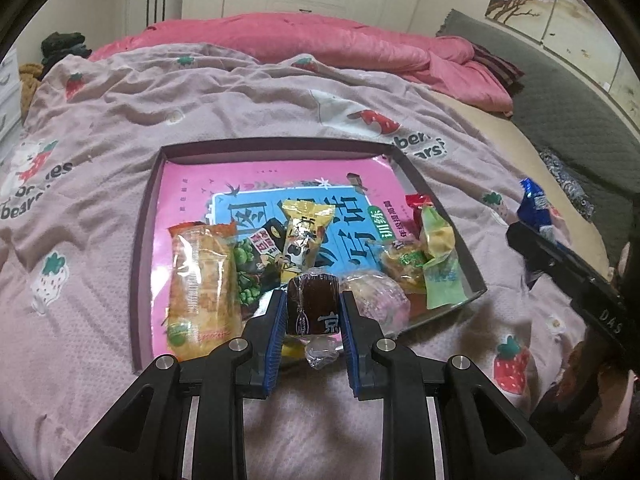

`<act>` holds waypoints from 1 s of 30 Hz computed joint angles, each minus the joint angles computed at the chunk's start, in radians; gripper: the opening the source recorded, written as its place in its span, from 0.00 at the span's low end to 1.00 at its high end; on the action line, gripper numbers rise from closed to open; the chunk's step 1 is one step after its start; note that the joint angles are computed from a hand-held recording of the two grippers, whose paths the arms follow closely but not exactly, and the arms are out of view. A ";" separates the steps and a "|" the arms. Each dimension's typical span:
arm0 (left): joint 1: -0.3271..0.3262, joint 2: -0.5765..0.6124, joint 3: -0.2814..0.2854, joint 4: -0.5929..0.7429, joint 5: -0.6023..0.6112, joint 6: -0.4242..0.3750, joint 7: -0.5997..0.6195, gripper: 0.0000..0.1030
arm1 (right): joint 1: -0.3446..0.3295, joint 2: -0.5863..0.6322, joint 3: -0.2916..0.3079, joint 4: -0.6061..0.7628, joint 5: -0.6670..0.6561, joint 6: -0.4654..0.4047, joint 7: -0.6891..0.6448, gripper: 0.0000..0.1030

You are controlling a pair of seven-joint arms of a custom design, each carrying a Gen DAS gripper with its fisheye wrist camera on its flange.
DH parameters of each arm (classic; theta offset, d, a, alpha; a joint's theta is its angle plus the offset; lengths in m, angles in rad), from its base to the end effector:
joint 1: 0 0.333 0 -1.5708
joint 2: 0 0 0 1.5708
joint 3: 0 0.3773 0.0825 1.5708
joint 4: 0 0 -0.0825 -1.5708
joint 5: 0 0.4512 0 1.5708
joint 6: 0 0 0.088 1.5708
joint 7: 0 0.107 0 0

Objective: Organize snacks
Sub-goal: 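Lift the chocolate cake and biscuit packet with both tools over the tray, then lower both snacks into the tray beside the other packets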

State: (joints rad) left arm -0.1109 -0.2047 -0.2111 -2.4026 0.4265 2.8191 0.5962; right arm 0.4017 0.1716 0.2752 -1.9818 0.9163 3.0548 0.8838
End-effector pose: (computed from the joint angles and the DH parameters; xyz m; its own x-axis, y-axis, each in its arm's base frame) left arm 0.5139 -0.1971 0.4784 0.2075 -0.9579 0.1986 -0.7592 -0.2857 -0.5848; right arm 0.5817 0.3748 0.4896 0.5374 -0.8001 -0.2666 -0.6207 -0.1612 -0.7673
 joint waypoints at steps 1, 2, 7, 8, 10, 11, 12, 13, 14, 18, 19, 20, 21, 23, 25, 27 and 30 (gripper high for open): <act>0.001 0.006 -0.002 0.003 0.004 -0.001 -0.001 0.26 | 0.001 0.002 -0.003 0.001 -0.004 -0.002 0.006 0.59; 0.001 0.012 -0.002 0.007 0.006 -0.002 -0.002 0.26 | 0.004 0.004 -0.008 0.001 -0.013 0.000 0.018 0.59; -0.001 0.042 -0.003 0.025 0.023 -0.002 -0.004 0.26 | 0.014 0.014 -0.027 0.002 -0.079 -0.003 0.088 0.59; -0.002 0.047 -0.002 0.027 0.023 0.000 -0.002 0.26 | 0.012 0.015 -0.026 0.001 -0.087 -0.003 0.094 0.59; -0.008 0.057 0.004 0.030 0.013 0.004 0.008 0.26 | 0.015 0.018 -0.030 0.000 -0.116 -0.007 0.119 0.59; -0.009 0.061 0.005 0.031 0.011 0.005 0.010 0.26 | 0.017 0.019 -0.031 -0.001 -0.132 -0.009 0.131 0.59; -0.012 0.066 0.007 0.032 0.004 0.010 0.018 0.26 | 0.022 0.022 -0.037 -0.001 -0.154 -0.014 0.149 0.59; -0.013 0.070 0.008 0.033 0.002 0.012 0.021 0.26 | 0.023 0.024 -0.037 -0.001 -0.168 -0.015 0.158 0.59; -0.014 0.075 0.008 0.036 0.002 0.013 0.024 0.26 | 0.027 0.026 -0.041 -0.001 -0.189 -0.019 0.173 0.59; -0.020 0.095 0.014 0.045 -0.016 0.020 0.045 0.26 | 0.034 0.036 -0.047 0.002 -0.253 -0.026 0.218 0.59; -0.019 0.100 0.014 0.048 -0.012 0.021 0.044 0.26 | 0.039 0.039 -0.052 0.004 -0.274 -0.031 0.234 0.59; -0.019 0.105 0.015 0.051 -0.015 0.024 0.049 0.26 | 0.040 0.043 -0.053 0.006 -0.288 -0.033 0.244 0.59; -0.020 0.106 0.015 0.052 -0.015 0.024 0.049 0.26 | 0.041 0.047 -0.053 0.008 -0.301 -0.039 0.253 0.59; -0.022 0.112 0.018 0.054 -0.027 0.029 0.057 0.26 | 0.046 0.053 -0.058 0.010 -0.330 -0.045 0.274 0.59; -0.021 0.117 0.020 0.057 -0.030 0.033 0.059 0.26 | 0.047 0.060 -0.058 0.014 -0.354 -0.052 0.287 0.59; -0.019 0.120 0.021 0.058 -0.026 0.037 0.058 0.26 | 0.042 0.068 -0.051 0.020 -0.362 -0.054 0.287 0.59; -0.016 0.124 0.022 0.060 -0.022 0.040 0.056 0.26 | 0.033 0.078 -0.038 0.028 -0.363 -0.057 0.280 0.59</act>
State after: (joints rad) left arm -0.1273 -0.0811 -0.1893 -2.3427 0.4050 2.8592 0.6524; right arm 0.4350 0.2495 0.2367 -1.9535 0.5535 2.9983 1.1636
